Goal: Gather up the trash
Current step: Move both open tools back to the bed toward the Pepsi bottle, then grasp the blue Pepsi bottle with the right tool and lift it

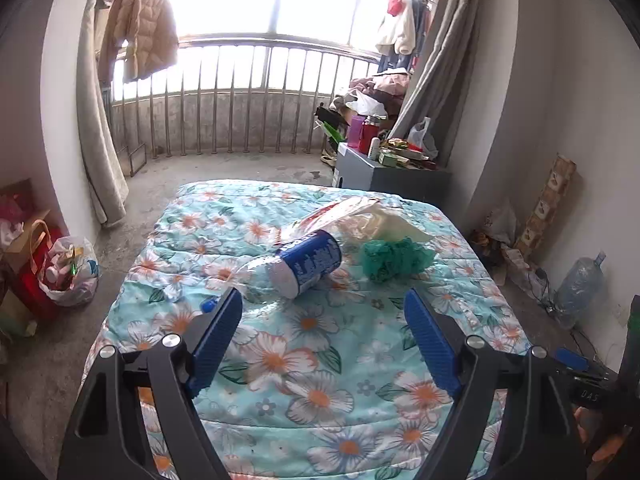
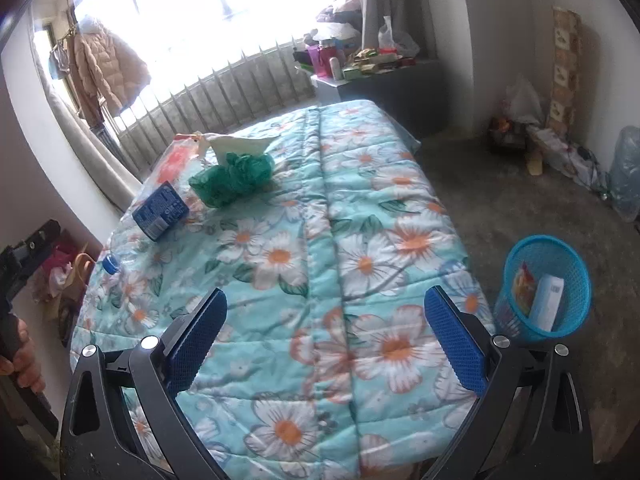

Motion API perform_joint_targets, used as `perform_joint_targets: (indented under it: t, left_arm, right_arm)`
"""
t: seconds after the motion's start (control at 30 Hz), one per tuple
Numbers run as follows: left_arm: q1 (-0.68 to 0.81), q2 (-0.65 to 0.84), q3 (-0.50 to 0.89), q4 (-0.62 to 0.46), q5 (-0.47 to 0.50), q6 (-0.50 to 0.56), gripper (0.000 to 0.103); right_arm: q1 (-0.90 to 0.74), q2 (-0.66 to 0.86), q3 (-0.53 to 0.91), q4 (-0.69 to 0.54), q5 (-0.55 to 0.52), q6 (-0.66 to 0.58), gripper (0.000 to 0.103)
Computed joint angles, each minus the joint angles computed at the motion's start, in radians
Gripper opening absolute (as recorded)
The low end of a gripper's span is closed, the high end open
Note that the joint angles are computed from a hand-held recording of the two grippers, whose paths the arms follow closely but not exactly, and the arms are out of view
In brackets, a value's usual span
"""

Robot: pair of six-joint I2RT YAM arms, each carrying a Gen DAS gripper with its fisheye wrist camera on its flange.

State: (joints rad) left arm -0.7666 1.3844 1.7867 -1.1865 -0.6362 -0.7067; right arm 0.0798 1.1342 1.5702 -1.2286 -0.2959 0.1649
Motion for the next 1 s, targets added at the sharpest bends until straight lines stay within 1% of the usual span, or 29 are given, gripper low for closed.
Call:
perform_joint_targets:
  t: [0.13, 0.2, 0.3, 0.4, 0.5, 0.63, 0.73, 0.77, 0.83, 0.93, 0.97, 1.0]
  left_arm:
    - [0.072, -0.075, -0.101, 0.041, 0.024, 0.002, 0.081]
    - [0.117, -0.113, -0.152, 0.062, 0.045, 0.001, 0.081]
    - [0.191, -0.163, -0.222, 0.09, 0.09, 0.006, 0.081]
    - [0.265, -0.204, -0.279, 0.117, 0.139, 0.021, 0.081]
    - [0.322, -0.235, -0.317, 0.133, 0.172, 0.035, 0.081]
    - [0.391, -0.268, -0.347, 0.139, 0.211, 0.052, 0.081]
    - [0.427, -0.288, -0.359, 0.135, 0.229, 0.06, 0.081]
    - [0.437, -0.297, -0.365, 0.134, 0.235, 0.063, 0.081]
    - [0.459, -0.31, -0.373, 0.127, 0.245, 0.067, 0.081]
    - [0.48, -0.327, -0.382, 0.12, 0.255, 0.07, 0.081]
    - [0.491, -0.334, -0.387, 0.12, 0.261, 0.072, 0.081]
    - [0.504, -0.34, -0.393, 0.125, 0.27, 0.076, 0.081]
  right_arm:
    - [0.054, 0.051, 0.045, 0.02, -0.057, 0.07, 0.095]
    - [0.069, 0.089, 0.066, 0.027, -0.114, 0.107, 0.095]
    - [0.098, 0.156, 0.1, 0.036, -0.209, 0.167, 0.091]
    - [0.157, 0.235, 0.132, 0.088, -0.309, 0.261, 0.089]
    - [0.245, 0.34, 0.192, 0.162, -0.365, 0.376, 0.087]
    - [0.372, 0.522, 0.336, 0.22, -0.363, 0.507, 0.085]
    - [0.439, 0.663, 0.468, 0.231, -0.351, 0.599, 0.085]
    - [0.46, 0.718, 0.533, 0.22, -0.339, 0.613, 0.085]
    - [0.496, 0.823, 0.676, 0.161, -0.298, 0.623, 0.085]
    - [0.528, 0.95, 0.836, 0.113, -0.289, 0.679, 0.085]
    - [0.533, 0.962, 0.84, 0.132, -0.283, 0.704, 0.085]
    - [0.538, 0.964, 0.83, 0.161, -0.283, 0.724, 0.083]
